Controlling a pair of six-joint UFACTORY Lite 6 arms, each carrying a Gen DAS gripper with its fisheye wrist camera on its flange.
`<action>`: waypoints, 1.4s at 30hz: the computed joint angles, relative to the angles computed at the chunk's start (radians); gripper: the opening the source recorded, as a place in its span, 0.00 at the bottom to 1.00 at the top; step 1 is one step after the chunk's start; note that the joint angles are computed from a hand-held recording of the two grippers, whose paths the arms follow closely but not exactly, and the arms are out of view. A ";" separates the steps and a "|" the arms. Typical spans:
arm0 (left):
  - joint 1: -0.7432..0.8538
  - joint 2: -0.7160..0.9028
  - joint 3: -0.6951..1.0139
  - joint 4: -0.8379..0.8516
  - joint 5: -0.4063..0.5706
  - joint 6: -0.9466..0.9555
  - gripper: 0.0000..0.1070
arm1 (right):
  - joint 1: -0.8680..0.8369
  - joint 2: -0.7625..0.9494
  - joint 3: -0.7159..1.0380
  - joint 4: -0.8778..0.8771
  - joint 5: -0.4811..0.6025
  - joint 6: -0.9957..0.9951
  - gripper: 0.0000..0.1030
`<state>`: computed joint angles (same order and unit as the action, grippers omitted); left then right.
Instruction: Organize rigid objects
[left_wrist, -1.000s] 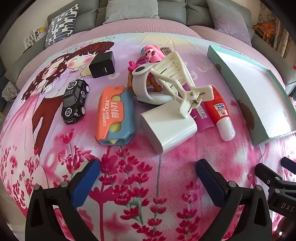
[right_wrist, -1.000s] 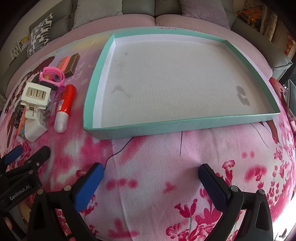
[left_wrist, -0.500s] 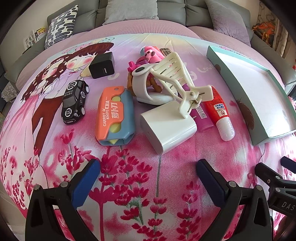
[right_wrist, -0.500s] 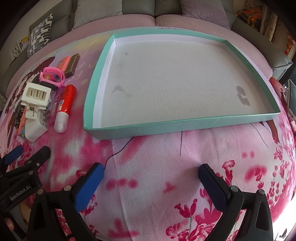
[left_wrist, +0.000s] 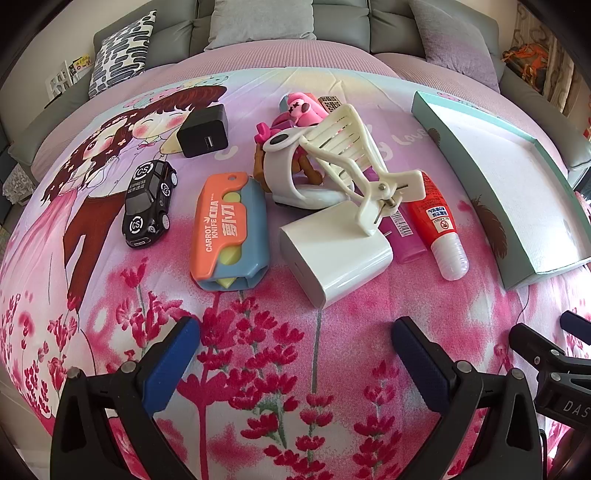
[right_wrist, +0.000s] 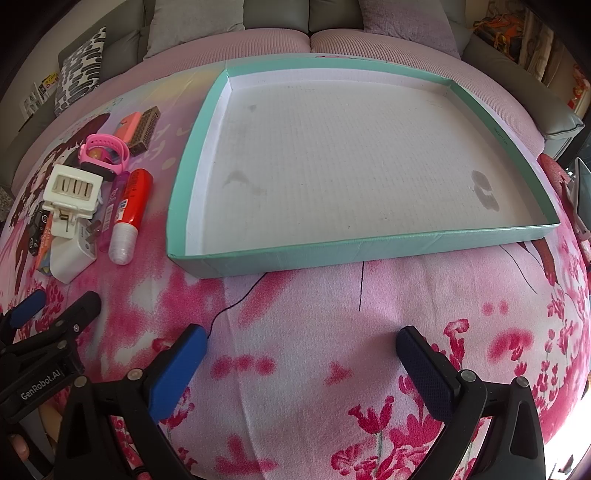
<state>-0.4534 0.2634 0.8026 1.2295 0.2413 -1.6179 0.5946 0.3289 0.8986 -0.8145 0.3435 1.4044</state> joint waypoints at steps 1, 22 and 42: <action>0.000 0.000 0.000 0.001 0.000 -0.001 0.96 | 0.000 0.000 0.000 0.000 0.000 0.000 1.00; 0.001 -0.002 -0.004 0.017 -0.002 -0.014 0.96 | -0.001 -0.001 -0.002 -0.002 -0.002 0.002 1.00; 0.028 -0.024 -0.003 -0.048 -0.033 0.084 0.96 | -0.003 -0.027 -0.019 0.000 -0.002 0.009 1.00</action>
